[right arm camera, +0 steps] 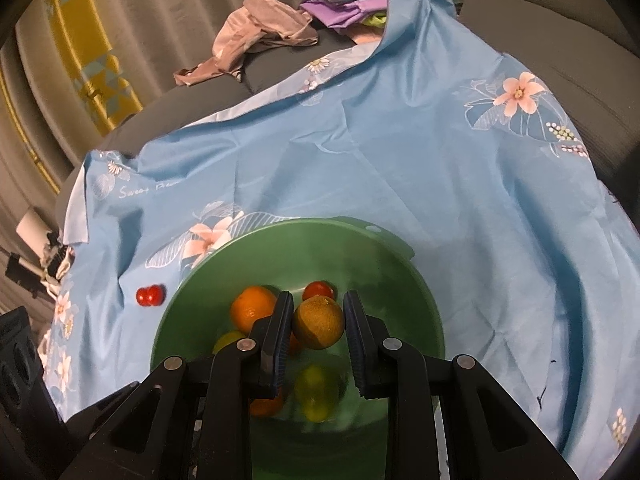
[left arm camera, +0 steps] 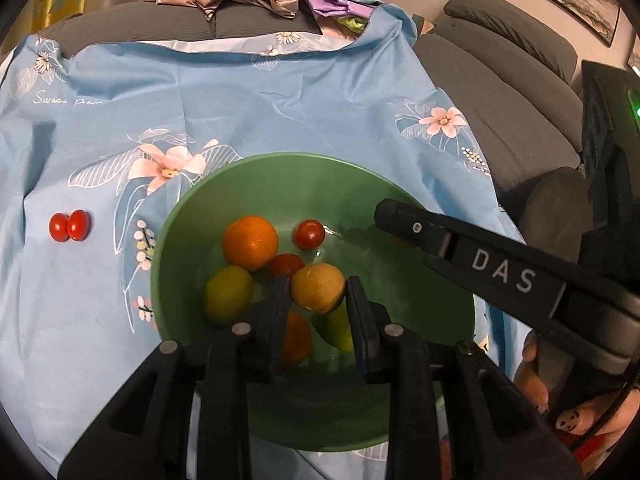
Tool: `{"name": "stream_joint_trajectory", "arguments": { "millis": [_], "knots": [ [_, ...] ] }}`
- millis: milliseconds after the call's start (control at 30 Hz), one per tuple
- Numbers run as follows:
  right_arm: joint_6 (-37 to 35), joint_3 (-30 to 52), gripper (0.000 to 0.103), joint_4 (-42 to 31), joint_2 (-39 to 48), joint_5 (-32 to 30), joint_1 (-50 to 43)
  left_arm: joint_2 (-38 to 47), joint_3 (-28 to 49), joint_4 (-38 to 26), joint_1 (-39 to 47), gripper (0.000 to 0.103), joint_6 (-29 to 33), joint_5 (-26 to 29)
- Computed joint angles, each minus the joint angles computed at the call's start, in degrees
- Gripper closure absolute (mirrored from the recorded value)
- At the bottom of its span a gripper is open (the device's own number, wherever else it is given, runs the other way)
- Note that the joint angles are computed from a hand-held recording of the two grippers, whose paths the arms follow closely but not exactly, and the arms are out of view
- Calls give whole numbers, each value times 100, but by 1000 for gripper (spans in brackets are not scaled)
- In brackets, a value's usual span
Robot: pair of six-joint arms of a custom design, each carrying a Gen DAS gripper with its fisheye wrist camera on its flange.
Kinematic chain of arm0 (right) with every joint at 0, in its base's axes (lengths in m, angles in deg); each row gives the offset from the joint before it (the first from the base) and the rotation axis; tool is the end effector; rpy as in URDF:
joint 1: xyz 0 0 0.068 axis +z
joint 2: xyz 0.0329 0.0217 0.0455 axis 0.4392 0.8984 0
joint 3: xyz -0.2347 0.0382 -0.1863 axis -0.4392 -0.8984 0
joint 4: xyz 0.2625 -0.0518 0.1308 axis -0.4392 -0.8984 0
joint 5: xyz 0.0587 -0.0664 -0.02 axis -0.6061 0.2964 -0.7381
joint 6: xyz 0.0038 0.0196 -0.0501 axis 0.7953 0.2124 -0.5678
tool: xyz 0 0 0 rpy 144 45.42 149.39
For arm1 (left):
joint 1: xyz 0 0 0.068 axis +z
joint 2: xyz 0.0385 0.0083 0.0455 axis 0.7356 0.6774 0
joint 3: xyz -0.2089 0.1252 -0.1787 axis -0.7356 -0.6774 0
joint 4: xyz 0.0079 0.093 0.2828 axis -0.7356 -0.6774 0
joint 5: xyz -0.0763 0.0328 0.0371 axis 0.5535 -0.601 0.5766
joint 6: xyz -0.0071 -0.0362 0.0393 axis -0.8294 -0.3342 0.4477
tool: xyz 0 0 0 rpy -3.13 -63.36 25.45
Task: Organize fruits
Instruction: 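Open both grippers to drop the yellow cherry tomatoes into the bowl, then grasp the last red cherry tomato with right gripper while left grasps the other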
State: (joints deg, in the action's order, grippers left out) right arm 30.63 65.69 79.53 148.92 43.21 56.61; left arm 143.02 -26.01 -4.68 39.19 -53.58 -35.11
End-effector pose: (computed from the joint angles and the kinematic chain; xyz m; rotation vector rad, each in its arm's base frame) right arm 0.3087 0.1748 0.0706 0.1688 2.3776 0.3304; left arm 0.2811 -0.0536 0.0510 0.2996 2.3889 -0.5395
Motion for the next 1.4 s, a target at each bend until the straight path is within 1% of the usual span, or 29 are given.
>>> {"name": "stream_joint_trajectory", "arguments": {
  "millis": [67, 100, 133, 167, 200, 233, 333, 400, 467, 600, 733, 800, 833, 900, 967, 1067, 1100, 1133, 1200, 1267, 1333, 1400],
  "knots": [
    [-3, -18, 75, 10, -19, -42, -14, -91, -50, 1, 87, 65, 45, 133],
    [23, -24, 74, -3, -32, -62, -30, -151, -72, -9, 159, 59, 47, 250],
    [46, -15, 71, -21, -33, -73, -44, -201, -91, -21, 219, 53, 44, 330],
    [65, -14, 65, -18, -34, -77, -61, -287, -126, -34, 311, 50, 33, 432],
    [82, -32, 63, 4, -46, -61, -60, -357, -155, -46, 398, 43, 28, 509],
    [101, -39, 60, 8, -55, -28, -49, -427, -180, -60, 436, 43, 10, 532],
    [134, -65, 59, 42, -100, 123, 8, -666, -197, -287, 754, 42, 110, 680],
    [146, -56, 57, 52, -107, 165, 37, -793, -170, -479, 1073, 41, 181, 836],
    [149, -22, 53, 37, -88, 188, 71, -905, -121, -725, 1552, 40, 360, 1019],
    [123, 26, 53, 39, -96, 326, 214, -948, 16, -1180, 2577, 37, 929, 1213],
    [99, 146, 52, 56, -69, 447, 436, -700, 234, -1388, 3487, 34, 1234, 1298],
    [86, 267, 52, -2, -38, 540, 618, -591, 366, -1463, 3728, 34, 1296, 1190],
    [47, 377, 52, -69, -10, 562, 751, -560, 396, -1388, 3817, 34, 1346, 1016],
    [-69, 578, 52, -110, 53, 465, 954, -485, 458, -1257, 3994, 34, 1440, 947],
    [-169, 973, 52, -156, 240, 110, 1135, -249, 713, -1444, 4196, 34, 1536, 1125],
    [-230, 2044, 52, -785, 803, -435, 1247, 129, 1103, -1703, 4305, 35, 1474, 1175],
    [-245, 2418, 52, -1024, 1027, -521, 1264, 297, 1233, -1747, 4321, 35, 1458, 1199],
    [-262, 2959, 52, -1384, 1357, -599, 1270, 388, 1320, -1818, 4315, 35, 1455, 1191],
    [-189, 4140, 56, -2181, 2121, -707, 1232, 578, 1504, -1996, 4277, 35, 1456, 1184],
    [31, 4977, 68, -2802, 2705, -772, 1201, 764, 1675, -2178, 4272, 36, 1480, 1169],
    [198, 5760, 69, -3294, 3290, -927, 1141, 923, 1854, -2371, 4275, 36, 1518, 1161],
    [288, 6206, 69, -3480, 3650, -1099, 1109, 997, 1947, -2433, 4288, 36, 1473, 1163]
  ]
}}
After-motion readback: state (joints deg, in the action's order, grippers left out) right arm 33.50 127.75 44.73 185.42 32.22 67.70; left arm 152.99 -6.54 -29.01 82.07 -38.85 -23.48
